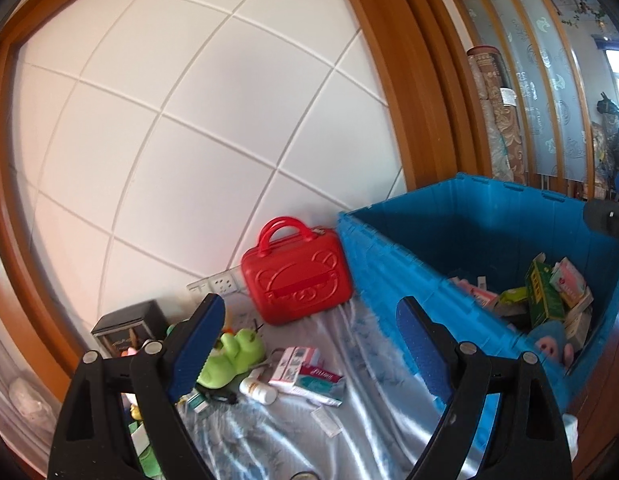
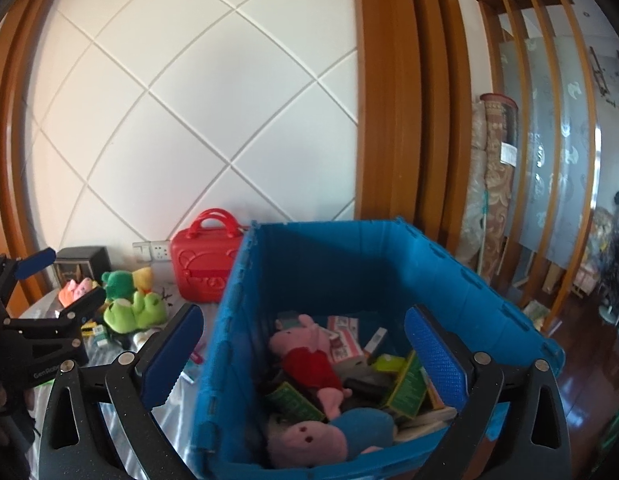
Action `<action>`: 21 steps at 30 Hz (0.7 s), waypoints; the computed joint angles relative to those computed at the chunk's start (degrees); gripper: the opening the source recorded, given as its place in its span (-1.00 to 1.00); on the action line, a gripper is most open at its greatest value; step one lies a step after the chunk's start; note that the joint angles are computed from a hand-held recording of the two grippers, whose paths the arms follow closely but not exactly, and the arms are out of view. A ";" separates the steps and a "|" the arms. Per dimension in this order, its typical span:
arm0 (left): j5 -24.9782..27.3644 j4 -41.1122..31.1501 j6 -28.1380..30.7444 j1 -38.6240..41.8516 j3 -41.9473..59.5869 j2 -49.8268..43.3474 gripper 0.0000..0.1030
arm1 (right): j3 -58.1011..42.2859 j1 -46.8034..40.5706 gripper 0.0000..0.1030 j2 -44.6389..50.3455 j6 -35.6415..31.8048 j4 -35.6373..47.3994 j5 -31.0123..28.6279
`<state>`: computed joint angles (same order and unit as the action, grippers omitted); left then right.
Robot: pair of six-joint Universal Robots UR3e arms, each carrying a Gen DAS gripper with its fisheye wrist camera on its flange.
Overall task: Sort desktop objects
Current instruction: 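Return both grippers to the remaining items on the bed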
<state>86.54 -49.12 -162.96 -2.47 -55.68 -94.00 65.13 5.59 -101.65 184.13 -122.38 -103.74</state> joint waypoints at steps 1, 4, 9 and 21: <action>-1.61 0.12 0.82 2.38 -2.60 2.11 0.71 | -0.93 2.75 0.99 1.38 1.01 -0.36 -2.45; -8.34 -0.06 3.48 11.30 -10.69 8.92 0.71 | -5.50 11.91 0.99 7.05 4.11 -0.21 -9.82; -23.92 -4.11 11.44 30.35 -22.08 19.84 0.71 | -16.65 26.32 0.99 19.25 8.41 2.75 -21.79; -54.47 -41.32 54.68 81.71 -37.54 39.94 0.71 | -24.67 38.78 0.99 35.20 16.97 5.49 -21.49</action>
<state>32.07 -90.44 -108.28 79.24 -93.22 -54.06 40.46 44.37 -66.45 201.10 -116.89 -125.23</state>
